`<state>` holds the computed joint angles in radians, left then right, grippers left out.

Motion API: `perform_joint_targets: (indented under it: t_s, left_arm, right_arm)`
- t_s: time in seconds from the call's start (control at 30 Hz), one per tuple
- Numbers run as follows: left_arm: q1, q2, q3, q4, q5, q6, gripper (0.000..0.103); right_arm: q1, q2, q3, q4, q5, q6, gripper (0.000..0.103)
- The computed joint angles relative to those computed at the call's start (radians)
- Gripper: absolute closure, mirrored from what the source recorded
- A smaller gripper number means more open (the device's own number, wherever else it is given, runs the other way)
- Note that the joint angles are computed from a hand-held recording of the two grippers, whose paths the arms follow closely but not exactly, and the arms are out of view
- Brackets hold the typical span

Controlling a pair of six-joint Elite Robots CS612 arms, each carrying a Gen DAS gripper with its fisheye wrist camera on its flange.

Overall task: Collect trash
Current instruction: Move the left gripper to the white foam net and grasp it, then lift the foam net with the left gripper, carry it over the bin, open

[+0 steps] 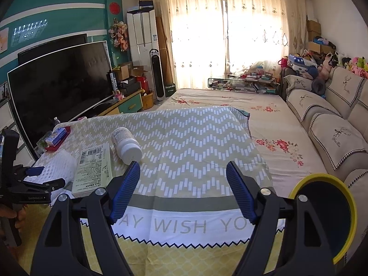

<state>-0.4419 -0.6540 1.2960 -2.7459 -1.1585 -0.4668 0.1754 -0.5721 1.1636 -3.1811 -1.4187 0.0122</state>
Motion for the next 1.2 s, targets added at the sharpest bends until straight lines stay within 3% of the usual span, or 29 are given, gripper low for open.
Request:
perform_joint_targets:
  t_s: [0.07, 0.3, 0.53, 0.9, 1.2]
  left_arm:
    - [-0.003, 0.003, -0.006, 0.027, 0.023, -0.001, 0.015]
    - [-0.003, 0.005, -0.006, 0.031, 0.038, 0.004, 0.047]
    - [-0.013, -0.015, 0.028, -0.025, 0.069, 0.017, 0.080]
    - [-0.054, -0.071, 0.101, -0.154, 0.086, 0.056, 0.083]
    - [-0.109, -0.070, 0.066, -0.215, 0.007, 0.167, 0.083]
  right_arm:
    - [0.000, 0.000, -0.001, 0.000, 0.000, 0.000, 0.030]
    - [0.000, 0.000, -0.001, 0.008, 0.005, 0.001, 0.030]
    - [0.001, 0.001, -0.002, 0.012, 0.007, 0.001, 0.030]
    - [-0.003, 0.000, -0.001, -0.001, 0.008, 0.017, 0.030]
    - [-0.039, -0.040, 0.054, -0.039, 0.046, 0.094, 0.030]
